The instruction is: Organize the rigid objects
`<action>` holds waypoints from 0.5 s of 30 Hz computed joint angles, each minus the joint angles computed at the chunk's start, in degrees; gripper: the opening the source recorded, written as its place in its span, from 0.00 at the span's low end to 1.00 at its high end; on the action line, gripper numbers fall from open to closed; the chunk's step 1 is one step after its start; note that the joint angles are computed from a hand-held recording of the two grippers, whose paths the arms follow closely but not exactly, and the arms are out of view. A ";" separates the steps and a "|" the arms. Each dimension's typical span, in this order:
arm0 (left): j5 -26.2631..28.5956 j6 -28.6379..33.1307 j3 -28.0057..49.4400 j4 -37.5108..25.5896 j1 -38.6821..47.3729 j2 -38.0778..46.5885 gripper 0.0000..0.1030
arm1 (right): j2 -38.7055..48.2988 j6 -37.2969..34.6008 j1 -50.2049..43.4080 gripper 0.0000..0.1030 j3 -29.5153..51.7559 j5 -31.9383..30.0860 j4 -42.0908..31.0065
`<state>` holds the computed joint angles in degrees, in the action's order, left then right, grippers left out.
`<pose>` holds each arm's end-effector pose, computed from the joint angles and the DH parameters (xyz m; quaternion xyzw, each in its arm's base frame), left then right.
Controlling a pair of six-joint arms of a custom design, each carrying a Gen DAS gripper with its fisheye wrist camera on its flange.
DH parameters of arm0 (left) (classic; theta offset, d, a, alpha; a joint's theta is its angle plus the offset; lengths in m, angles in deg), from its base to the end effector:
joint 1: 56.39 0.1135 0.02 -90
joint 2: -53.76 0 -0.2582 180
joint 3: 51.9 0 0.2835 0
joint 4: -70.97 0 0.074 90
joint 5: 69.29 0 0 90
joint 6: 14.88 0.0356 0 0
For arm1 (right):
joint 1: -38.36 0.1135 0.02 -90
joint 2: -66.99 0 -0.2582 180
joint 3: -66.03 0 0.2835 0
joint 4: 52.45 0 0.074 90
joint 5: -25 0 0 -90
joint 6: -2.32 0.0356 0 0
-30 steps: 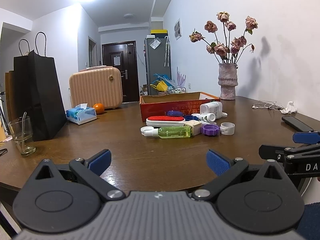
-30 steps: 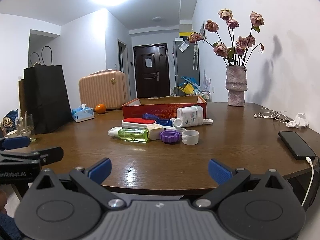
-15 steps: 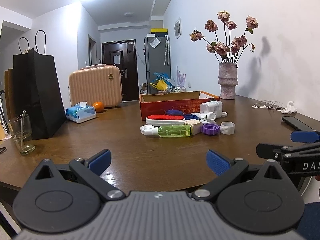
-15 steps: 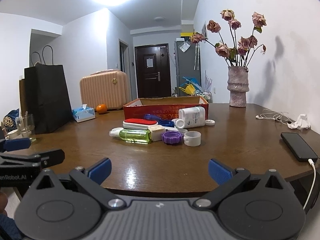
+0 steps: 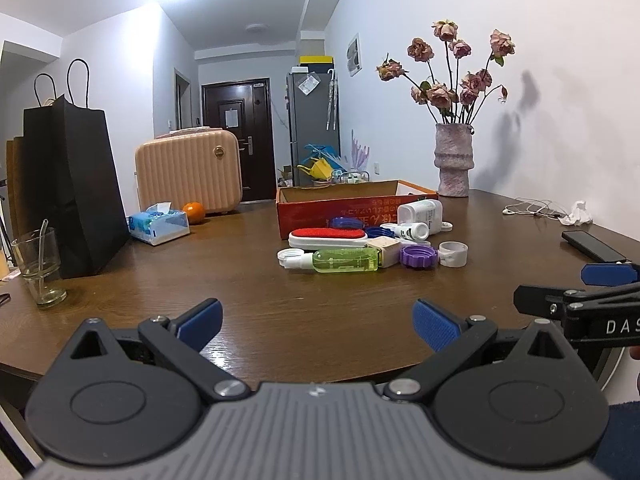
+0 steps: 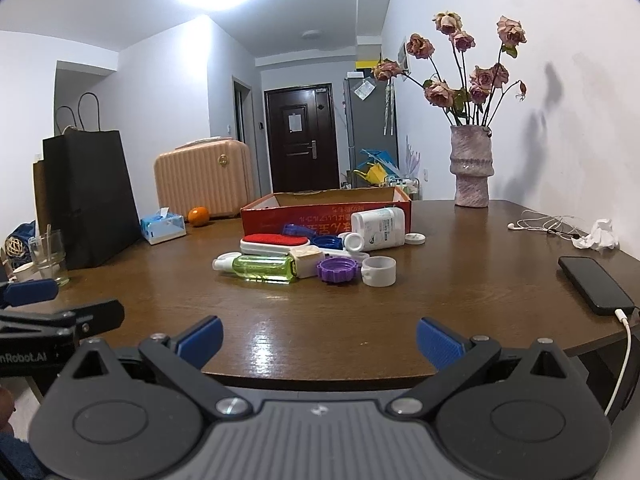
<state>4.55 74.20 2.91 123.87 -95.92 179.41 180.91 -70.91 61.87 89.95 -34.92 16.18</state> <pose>0.2890 -0.2256 0.0222 0.1867 0.7830 -0.0947 0.5858 0.2110 0.0723 0.0278 0.0991 0.8049 -0.0138 0.5849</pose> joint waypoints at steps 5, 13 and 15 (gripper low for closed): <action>0.17 0.03 -0.26 0.40 0.13 0.22 1.00 | 0.16 0.34 -0.42 1.00 0.05 -0.39 0.19; 0.29 -0.05 0.03 0.89 0.63 0.86 1.00 | -0.09 0.17 0.12 1.00 -0.16 0.44 0.16; 0.31 -0.11 0.07 0.51 0.63 0.73 1.00 | -0.16 0.09 0.17 1.00 -0.18 0.52 0.08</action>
